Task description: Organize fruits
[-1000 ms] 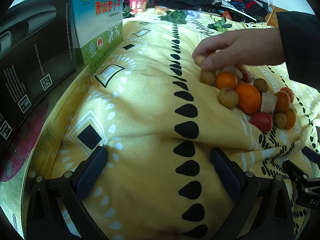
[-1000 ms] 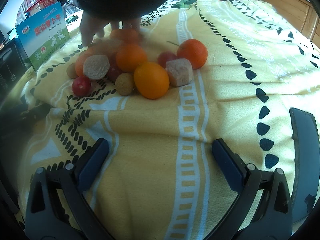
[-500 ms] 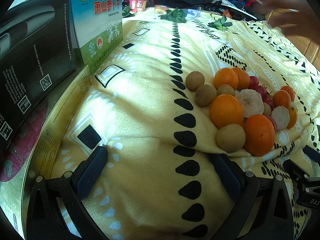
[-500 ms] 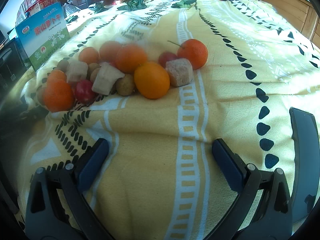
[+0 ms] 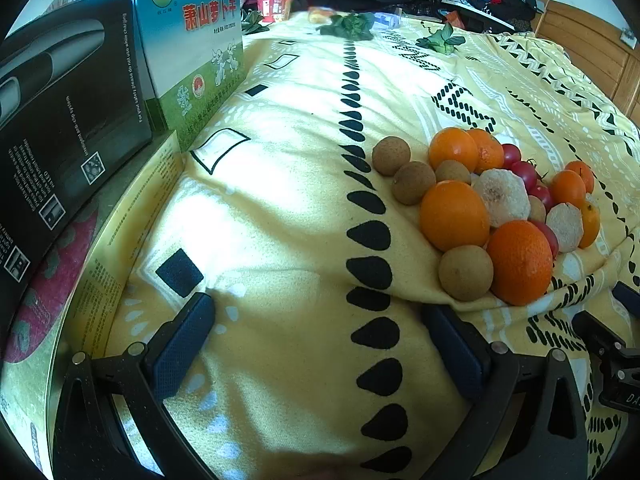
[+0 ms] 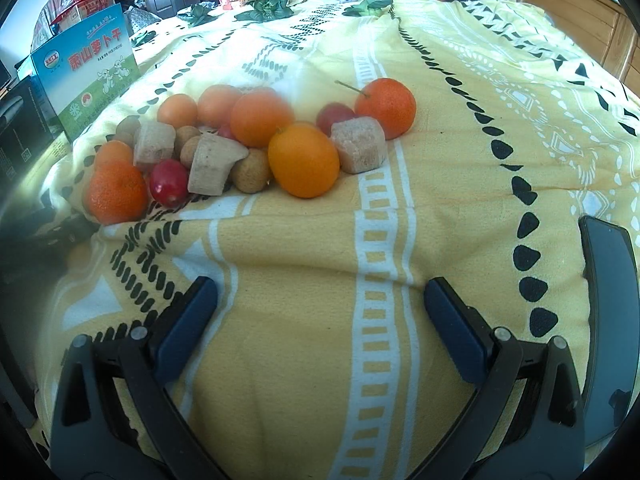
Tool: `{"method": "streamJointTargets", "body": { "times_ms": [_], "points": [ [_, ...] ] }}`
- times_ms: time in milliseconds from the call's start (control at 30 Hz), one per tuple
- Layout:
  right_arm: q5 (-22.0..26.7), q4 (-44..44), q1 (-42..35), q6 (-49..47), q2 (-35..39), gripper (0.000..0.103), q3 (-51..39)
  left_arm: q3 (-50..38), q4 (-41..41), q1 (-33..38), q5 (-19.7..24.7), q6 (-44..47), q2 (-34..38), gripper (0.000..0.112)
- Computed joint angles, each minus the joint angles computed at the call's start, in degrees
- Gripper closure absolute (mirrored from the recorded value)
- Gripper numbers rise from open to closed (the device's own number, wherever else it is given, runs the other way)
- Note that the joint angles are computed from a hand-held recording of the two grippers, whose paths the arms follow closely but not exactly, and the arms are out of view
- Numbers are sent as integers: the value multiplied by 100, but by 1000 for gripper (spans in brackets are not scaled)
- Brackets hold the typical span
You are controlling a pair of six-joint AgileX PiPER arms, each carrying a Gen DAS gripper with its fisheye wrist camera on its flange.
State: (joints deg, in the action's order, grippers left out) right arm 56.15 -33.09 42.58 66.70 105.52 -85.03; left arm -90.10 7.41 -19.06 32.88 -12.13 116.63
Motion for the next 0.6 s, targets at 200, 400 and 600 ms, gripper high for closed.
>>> {"method": "streamJointTargets", "body": {
  "times_ms": [200,400,600],
  "points": [
    [6,2,0,-6,3,0,-9,179,97,-23,-60,-58,-116,9],
    [4,5,-2,-9,1,0,-7,244,135,-25,-88,-72,-157,9],
    [6,7,-2,-11,1,0,-8,219,112,-19,-89,-51,-134,9]
  ]
}}
